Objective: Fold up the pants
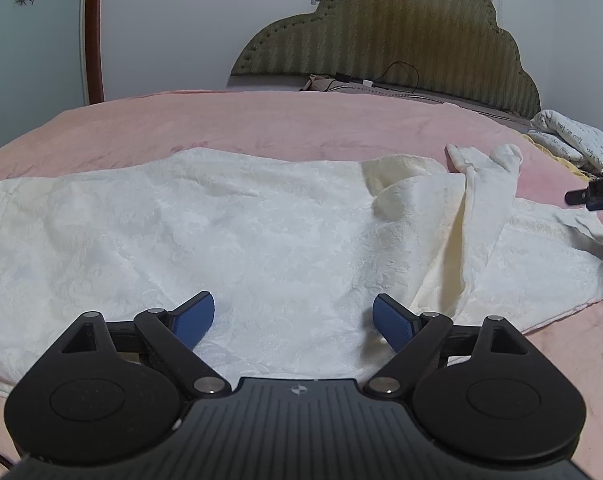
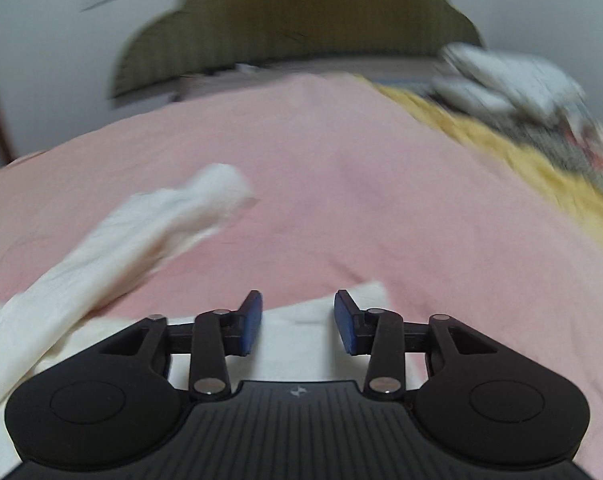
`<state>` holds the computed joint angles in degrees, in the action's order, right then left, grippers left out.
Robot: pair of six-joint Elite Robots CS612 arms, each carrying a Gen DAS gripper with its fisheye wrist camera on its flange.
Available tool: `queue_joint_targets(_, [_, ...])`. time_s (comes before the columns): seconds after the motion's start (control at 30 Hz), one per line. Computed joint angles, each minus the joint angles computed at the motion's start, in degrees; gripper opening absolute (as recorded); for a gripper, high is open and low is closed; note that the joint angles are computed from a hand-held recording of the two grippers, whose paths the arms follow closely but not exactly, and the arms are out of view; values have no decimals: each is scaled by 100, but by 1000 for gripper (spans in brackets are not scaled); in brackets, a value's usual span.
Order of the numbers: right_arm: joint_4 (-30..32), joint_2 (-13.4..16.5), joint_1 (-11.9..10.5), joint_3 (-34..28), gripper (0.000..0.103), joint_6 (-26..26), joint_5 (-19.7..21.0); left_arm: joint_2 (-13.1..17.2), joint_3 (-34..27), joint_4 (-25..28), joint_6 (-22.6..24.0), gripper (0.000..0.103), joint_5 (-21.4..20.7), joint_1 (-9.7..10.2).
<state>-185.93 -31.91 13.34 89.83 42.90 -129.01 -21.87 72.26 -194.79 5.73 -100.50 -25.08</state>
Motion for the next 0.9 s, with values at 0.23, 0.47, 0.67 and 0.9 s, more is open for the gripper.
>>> queue_joint_targets(0.23, [1452,53,-47,-284,87,563,-313,60,-3,-550,374,87,-775,40])
queue_joint_targets(0.47, [1336,568,188,-1629,91,-1452,-520,116,-127,-505,925,84,-923,-143])
queue_joint_targets(0.67, [3916,1217,231,-3388,103,-786,-1213,173,-203,-511,1178,86,-1272,-177])
queue_joint_targets(0.9, [5529,1274,183,-3672,103,99,-1516,240,-355,-206,1892,46,-1110,-321])
